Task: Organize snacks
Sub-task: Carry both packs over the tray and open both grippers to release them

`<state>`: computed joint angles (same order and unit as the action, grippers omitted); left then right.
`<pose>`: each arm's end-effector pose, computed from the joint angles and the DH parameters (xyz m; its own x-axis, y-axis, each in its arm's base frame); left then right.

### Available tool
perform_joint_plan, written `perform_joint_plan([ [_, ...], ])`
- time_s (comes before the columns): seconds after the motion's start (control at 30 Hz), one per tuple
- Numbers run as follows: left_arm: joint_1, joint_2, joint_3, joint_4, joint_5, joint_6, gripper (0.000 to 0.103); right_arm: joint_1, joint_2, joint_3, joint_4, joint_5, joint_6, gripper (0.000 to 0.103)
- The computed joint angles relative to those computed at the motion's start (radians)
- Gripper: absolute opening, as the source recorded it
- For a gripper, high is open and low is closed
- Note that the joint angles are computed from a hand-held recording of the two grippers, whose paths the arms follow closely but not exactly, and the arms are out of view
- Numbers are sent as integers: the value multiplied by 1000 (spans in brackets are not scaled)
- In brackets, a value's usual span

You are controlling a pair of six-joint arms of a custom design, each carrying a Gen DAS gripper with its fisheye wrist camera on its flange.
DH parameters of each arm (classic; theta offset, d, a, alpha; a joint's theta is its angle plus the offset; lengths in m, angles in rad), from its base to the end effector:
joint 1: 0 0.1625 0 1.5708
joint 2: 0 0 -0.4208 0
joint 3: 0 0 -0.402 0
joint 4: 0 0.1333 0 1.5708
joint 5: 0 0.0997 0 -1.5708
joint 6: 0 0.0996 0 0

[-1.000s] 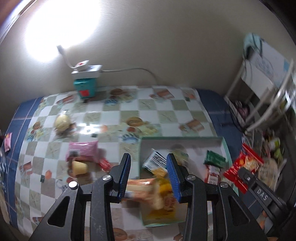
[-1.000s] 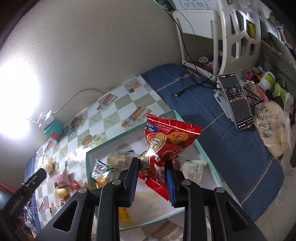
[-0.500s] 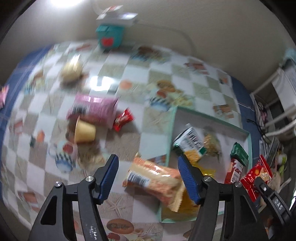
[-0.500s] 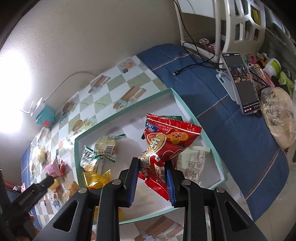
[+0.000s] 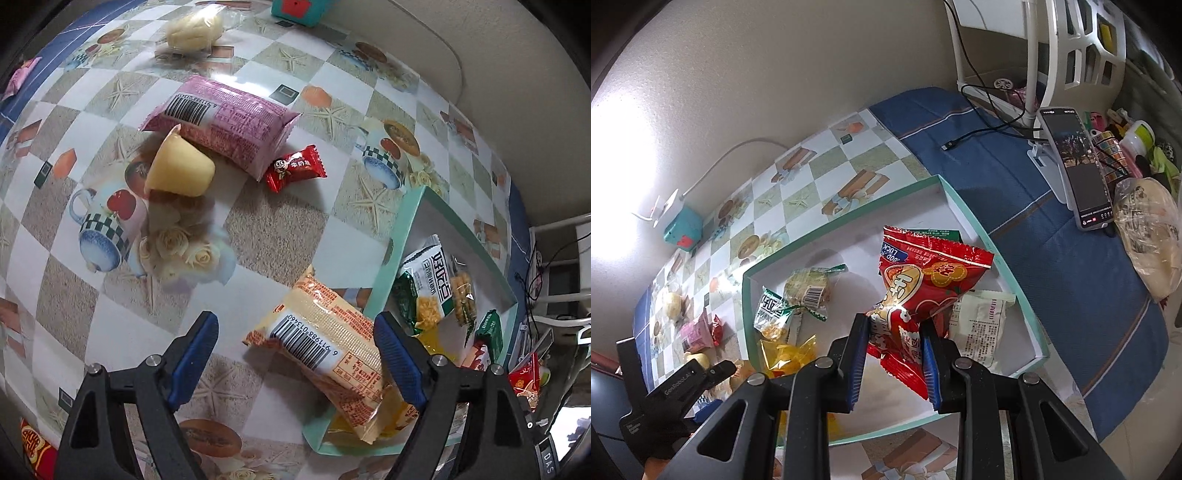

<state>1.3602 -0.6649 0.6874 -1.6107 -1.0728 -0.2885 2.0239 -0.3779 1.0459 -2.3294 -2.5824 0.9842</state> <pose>0.0025 -0.8536 0.3273 -0.8848 -0.1099 -0.4529 -0.0446 0.9873 -0.1526 0.3989 -0.7076 0.0252 -0.6457 0.6553 0.3919 0.1839 0.6316 -0.7532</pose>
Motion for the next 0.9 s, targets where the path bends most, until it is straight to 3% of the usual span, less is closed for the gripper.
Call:
perform_joint_plan([
  [0.13, 10, 7, -24, 30, -49, -12, 86, 0, 2, -5, 6, 0, 1, 29],
  [0.23, 15, 7, -25, 37, -93, -19, 73, 2, 7, -12, 5, -1, -3, 29],
  [0.5, 18, -4, -1, -15, -83, -29, 56, -1, 8, -11, 3, 6, -8, 29],
  [0.53, 17, -5, 1, -22, -80, -28, 53, -2, 8, -11, 3, 8, -9, 29],
  [0.57, 16, -8, 5, -30, -80, -24, 38, -3, 9, -12, 4, 11, -8, 29],
  [0.6, 15, -10, 8, -35, -85, -21, 36, -5, 10, -14, 6, 13, -8, 29],
  [0.9, -3, -21, 31, -80, -74, 23, 35, -22, 13, -11, 37, 52, 13, 29],
])
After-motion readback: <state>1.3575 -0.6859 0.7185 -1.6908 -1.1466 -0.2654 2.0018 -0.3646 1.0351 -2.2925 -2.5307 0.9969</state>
